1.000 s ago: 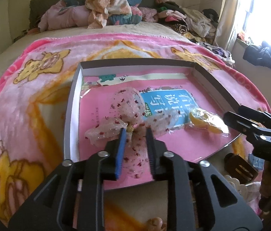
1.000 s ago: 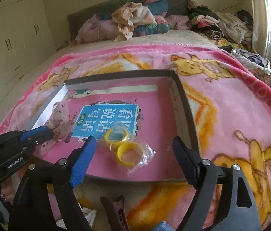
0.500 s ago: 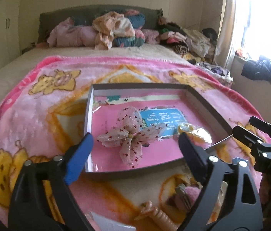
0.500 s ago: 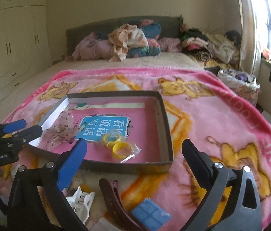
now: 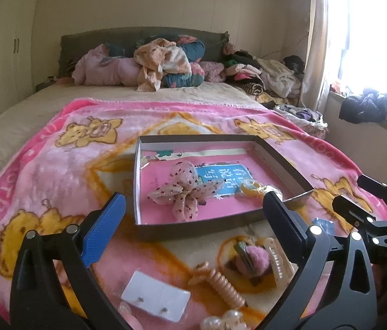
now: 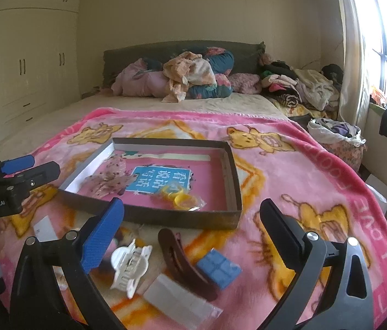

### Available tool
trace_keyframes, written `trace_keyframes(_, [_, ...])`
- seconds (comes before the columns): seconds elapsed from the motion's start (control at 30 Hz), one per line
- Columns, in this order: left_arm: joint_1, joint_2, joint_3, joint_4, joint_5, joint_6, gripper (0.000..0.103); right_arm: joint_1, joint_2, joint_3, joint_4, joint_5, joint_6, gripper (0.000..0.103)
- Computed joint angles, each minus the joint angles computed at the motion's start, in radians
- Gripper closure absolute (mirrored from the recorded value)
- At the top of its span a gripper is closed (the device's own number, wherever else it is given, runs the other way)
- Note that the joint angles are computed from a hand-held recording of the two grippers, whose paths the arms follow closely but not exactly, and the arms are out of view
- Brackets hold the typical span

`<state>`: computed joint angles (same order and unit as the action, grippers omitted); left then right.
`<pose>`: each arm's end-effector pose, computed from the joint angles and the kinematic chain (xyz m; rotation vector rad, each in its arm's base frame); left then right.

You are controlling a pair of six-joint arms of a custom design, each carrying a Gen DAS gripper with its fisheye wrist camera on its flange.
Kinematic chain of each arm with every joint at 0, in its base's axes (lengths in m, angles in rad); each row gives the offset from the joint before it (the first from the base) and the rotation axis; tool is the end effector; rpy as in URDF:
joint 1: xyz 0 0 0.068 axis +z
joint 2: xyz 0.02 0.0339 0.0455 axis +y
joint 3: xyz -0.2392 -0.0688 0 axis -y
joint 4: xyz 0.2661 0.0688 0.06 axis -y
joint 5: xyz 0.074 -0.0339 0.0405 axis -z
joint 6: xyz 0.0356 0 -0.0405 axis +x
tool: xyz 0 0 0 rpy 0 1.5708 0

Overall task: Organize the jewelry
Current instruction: 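Withdraw both tools from the box toward the remaining jewelry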

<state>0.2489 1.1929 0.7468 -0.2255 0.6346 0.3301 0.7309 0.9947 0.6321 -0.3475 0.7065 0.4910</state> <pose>0.2747 0.0480 0.2113 0.4160 2.0761 -0.3701 0.1915 0.1406 0.2099 0.0997 2.0882 -0.0797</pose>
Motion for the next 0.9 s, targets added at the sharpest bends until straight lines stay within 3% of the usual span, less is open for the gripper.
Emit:
trace_keyframes(0.37, [0.114,-0.101,-0.049,-0.101,0.079,0.101,0.011,0.142,-0.068,-0.012,-0.149,0.091,0.130,0.006])
trace_keyframes(0.9, [0.215,-0.137,-0.092,-0.265,0.143,0.303,0.012,0.252,-0.124,-0.069,-0.329,0.122,0.359,0.006])
